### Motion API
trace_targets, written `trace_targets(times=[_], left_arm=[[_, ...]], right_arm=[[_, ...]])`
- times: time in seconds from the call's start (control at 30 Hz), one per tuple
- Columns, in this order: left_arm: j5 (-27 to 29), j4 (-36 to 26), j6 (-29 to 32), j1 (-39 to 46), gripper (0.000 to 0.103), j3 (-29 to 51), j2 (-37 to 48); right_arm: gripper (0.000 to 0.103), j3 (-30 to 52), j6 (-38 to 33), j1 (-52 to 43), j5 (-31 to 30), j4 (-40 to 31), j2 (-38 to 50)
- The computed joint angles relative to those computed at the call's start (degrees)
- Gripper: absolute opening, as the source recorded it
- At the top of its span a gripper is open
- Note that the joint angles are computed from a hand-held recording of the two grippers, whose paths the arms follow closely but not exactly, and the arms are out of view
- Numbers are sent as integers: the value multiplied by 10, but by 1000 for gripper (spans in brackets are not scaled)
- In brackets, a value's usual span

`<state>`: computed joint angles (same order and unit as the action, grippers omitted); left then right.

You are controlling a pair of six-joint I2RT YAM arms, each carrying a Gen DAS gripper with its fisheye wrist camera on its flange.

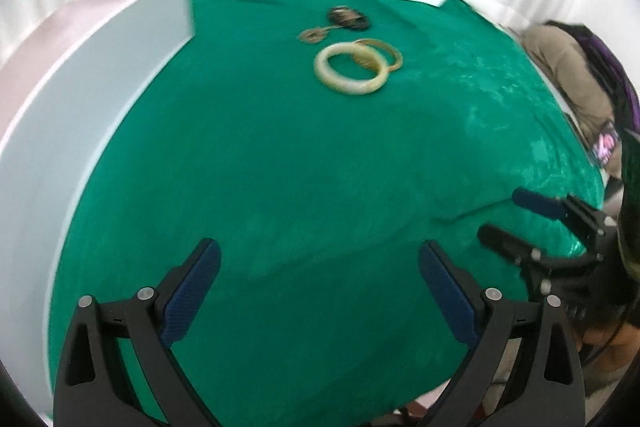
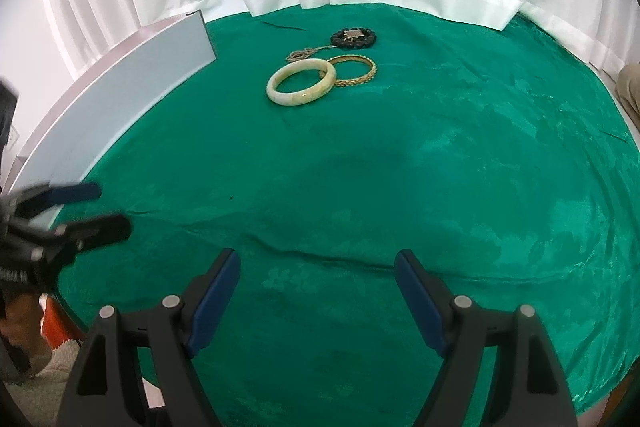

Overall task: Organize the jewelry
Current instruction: 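Grasp the white jade bangle with the left tool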

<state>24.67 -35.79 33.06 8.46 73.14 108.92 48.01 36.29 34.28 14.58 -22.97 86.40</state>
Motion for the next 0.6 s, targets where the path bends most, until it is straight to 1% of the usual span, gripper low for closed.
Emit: trace_targets(times=[0.1,0.2,0.3,0.47,0.53,0.6], left_arm=[[7,-29,11,-39,99,78,52],[10,-55,8,-77,99,175,120],[-6,-72,-6,-115,99,280,197],[-37,-124,-47,-162,99,468,334],[-60,-123,-59,-171,99,509,368],[-80,-111,-70,-178,99,524,384]], right_arm=[[81,-11,2,-6,-1,2,-16],[81,-22,5,-11,0,4,-31],[81,-33,5,-16,-4,5,-46],[81,-45,4,-25,-11,5,-64],[81,-46,2,-28,-14,6,-65],[81,-47,1,-31,-18,6,-67]])
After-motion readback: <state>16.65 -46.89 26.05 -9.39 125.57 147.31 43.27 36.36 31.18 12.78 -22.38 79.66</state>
